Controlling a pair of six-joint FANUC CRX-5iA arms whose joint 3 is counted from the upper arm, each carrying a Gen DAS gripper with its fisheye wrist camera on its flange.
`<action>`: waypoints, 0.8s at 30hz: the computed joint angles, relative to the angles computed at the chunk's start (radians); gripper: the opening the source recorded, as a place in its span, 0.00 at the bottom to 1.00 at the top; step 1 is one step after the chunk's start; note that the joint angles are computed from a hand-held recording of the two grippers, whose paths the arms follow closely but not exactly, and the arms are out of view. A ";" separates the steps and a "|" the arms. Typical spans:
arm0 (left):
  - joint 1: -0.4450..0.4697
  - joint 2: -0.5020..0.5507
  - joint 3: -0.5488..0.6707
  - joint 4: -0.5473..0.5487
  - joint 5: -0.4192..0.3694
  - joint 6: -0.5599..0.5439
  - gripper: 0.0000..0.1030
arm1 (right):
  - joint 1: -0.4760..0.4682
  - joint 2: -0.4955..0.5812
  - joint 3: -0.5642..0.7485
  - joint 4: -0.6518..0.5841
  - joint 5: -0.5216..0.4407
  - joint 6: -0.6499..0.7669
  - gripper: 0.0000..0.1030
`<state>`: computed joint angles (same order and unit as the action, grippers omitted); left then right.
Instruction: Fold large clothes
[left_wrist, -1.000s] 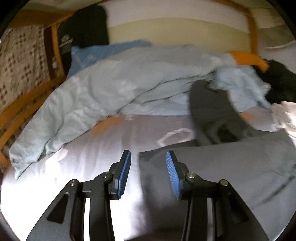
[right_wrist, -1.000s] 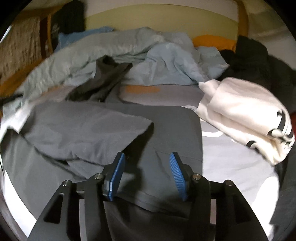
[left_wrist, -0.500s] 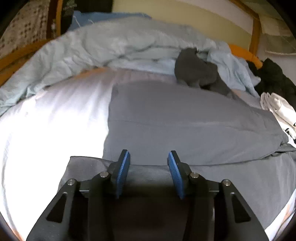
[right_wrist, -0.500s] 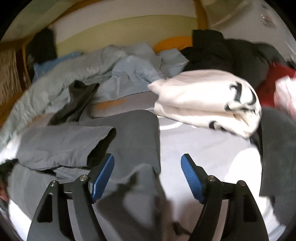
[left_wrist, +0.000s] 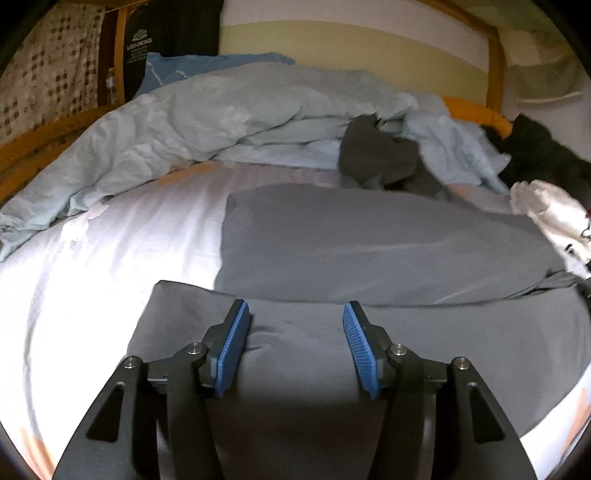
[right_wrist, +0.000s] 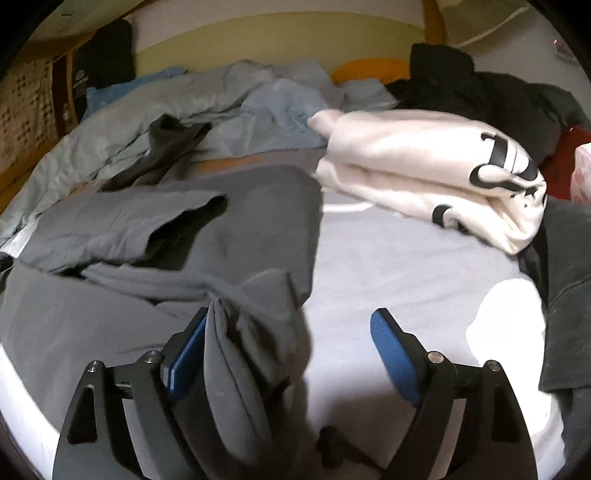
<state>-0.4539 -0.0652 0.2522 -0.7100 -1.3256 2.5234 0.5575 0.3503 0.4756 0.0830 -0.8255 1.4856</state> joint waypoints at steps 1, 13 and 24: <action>0.001 -0.004 -0.006 -0.002 -0.003 0.008 0.51 | 0.011 -0.011 -0.036 0.051 0.040 -0.026 0.83; -0.190 -0.082 -0.056 -0.144 0.018 0.137 0.55 | 0.137 -0.306 -0.394 0.227 0.315 -0.150 0.83; -0.424 0.017 0.028 -0.329 -0.125 0.170 1.00 | 0.189 -0.308 -0.367 0.020 0.129 -0.153 1.00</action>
